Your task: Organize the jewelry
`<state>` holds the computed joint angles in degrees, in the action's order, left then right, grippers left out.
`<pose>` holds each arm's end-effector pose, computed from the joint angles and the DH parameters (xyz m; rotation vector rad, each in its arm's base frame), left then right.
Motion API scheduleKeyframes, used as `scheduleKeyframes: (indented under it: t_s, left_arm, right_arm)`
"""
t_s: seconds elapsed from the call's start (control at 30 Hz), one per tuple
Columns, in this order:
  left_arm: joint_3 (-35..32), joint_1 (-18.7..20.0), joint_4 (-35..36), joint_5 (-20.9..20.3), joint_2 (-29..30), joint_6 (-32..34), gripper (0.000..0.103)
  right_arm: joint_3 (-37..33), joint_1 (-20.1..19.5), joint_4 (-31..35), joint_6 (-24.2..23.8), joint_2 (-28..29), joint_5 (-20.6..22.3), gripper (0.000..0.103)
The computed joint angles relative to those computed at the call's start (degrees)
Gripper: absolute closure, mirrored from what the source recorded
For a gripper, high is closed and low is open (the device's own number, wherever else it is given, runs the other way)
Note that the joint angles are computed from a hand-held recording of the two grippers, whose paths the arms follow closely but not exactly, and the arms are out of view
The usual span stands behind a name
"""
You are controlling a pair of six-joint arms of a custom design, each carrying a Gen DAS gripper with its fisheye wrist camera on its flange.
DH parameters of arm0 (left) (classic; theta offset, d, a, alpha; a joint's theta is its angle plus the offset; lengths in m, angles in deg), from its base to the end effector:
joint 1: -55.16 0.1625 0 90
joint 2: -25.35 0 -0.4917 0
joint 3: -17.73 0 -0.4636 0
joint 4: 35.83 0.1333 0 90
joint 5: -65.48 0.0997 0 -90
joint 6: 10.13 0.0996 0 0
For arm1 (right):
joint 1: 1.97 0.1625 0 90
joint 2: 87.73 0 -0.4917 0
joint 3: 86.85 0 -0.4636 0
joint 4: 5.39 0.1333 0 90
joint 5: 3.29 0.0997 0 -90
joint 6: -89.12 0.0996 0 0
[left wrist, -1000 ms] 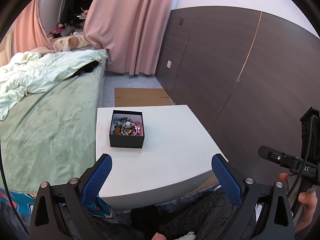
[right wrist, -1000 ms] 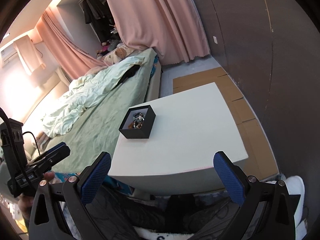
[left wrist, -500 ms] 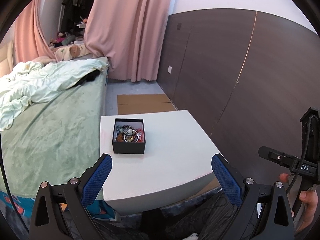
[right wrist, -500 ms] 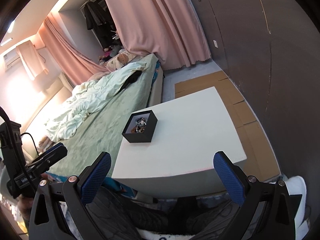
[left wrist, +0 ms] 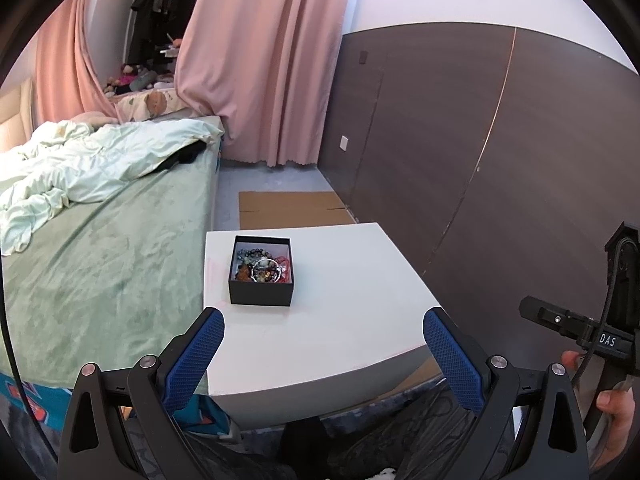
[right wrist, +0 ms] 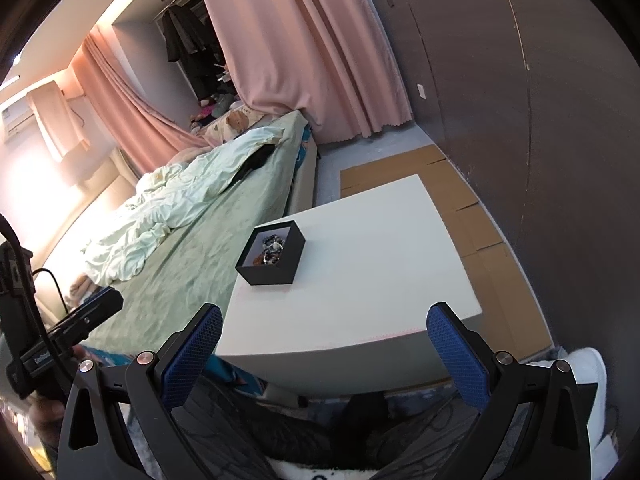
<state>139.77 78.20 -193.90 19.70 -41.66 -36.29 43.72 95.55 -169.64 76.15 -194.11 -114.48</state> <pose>-0.4461 -0.4101 0.1882 0.7931 2.4790 -0.9713 0.1514 -0.4031 0.4611 0.2305 -2.5073 1.1476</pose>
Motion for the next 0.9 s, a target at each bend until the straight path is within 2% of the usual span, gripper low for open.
scheduleKeyframes:
  t_s: [0.9]
  left_arm:
    - [0.81,-0.91,0.18,0.22,-0.36,-0.21,0.003]
  right_arm:
    - [1.06,-0.21,-0.24,0.19,-0.51,0.11,0.001]
